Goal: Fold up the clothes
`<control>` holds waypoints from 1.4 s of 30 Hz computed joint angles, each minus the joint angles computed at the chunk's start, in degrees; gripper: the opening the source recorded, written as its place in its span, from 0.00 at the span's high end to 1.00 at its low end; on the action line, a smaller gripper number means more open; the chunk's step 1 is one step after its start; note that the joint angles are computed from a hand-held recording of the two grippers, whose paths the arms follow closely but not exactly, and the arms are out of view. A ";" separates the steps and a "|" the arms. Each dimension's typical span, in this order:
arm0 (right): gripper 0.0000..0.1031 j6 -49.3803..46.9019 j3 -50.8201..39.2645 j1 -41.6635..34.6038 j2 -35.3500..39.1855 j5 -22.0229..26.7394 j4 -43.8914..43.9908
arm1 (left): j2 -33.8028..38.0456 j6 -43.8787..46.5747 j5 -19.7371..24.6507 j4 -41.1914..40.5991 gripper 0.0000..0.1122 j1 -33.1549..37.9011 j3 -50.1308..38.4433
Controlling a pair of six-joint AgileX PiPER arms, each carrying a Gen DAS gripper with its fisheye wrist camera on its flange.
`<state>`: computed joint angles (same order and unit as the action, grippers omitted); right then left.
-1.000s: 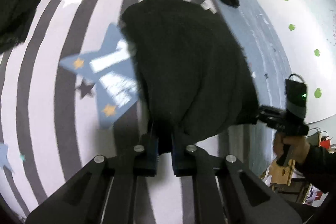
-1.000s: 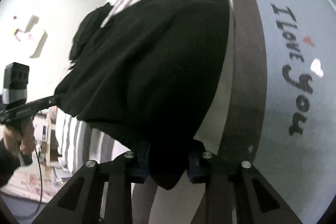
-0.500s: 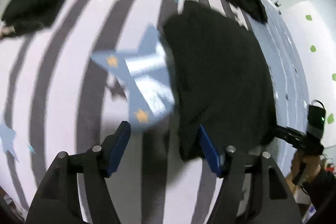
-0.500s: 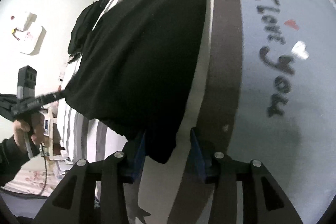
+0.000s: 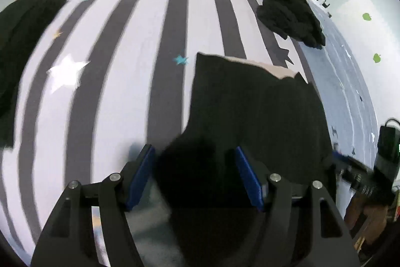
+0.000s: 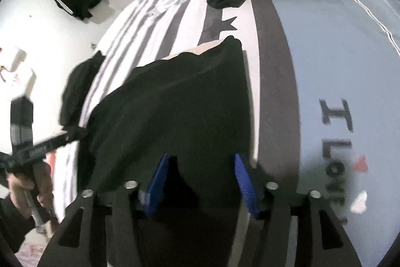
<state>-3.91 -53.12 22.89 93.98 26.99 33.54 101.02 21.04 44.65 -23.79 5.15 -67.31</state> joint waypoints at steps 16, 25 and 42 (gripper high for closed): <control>0.42 9.25 3.38 3.27 3.03 -9.79 -10.02 | 10.23 4.28 0.54 2.33 0.65 1.37 -9.50; 0.40 -1.47 5.52 -1.99 -1.69 -5.07 -0.22 | -2.53 6.02 3.03 -0.92 0.36 10.45 0.32; 0.27 -4.30 16.29 5.44 -9.94 -2.04 10.26 | -19.13 16.07 12.97 -9.23 0.26 19.76 28.51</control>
<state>-8.20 -36.83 28.34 84.03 24.95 43.80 81.89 37.12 57.62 -33.03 24.92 -38.80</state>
